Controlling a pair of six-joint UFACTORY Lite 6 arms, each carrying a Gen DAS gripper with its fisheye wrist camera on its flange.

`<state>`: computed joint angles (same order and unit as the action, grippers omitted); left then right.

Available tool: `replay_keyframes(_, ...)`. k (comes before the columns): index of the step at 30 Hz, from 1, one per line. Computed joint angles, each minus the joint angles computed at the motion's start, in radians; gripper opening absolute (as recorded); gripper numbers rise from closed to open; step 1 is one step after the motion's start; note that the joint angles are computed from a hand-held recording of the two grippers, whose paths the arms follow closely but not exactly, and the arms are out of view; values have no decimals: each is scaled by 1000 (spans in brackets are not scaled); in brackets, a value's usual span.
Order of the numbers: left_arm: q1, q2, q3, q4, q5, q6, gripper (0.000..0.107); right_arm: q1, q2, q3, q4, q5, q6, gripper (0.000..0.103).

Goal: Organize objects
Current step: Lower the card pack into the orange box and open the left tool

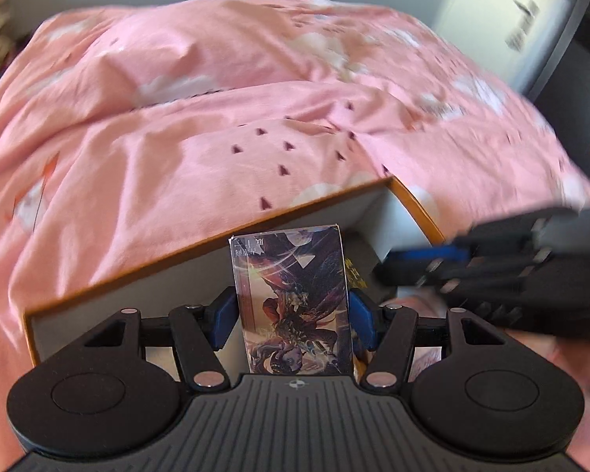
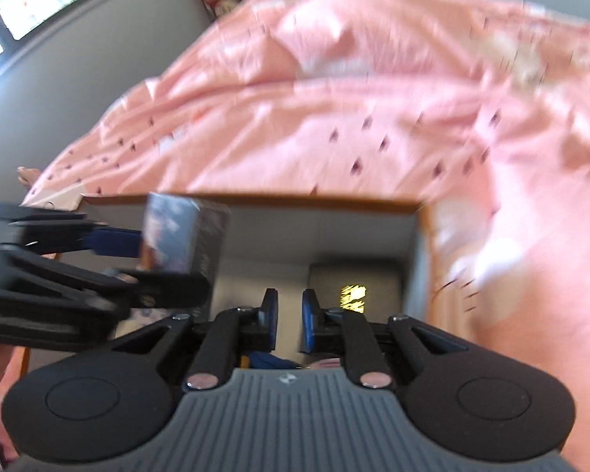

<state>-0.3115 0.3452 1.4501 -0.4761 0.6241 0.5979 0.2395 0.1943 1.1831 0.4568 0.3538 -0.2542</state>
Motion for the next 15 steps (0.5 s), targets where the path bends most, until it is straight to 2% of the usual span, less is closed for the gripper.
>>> replay_keyframes(4, -108, 31, 49, 171, -12, 10, 69, -22, -157, -106, -227, -24, 159, 15)
replay_keyframes(6, -149, 64, 93, 218, 8, 33, 69, -44, -195, -139, -277, -33, 183, 15)
replay_keyframes(8, -189, 119, 152, 277, 31, 36, 69, -77, -211, -164, -260, -31, 152, 15)
replay_keyframes(12, -256, 226, 251, 423, 55, 31, 69, -137, -232, -218, -120, -32, 17, 15)
replay_keyframes(15, -282, 292, 319, 458, 83, 101, 69, -152, -249, -255, -21, -41, -78, 15)
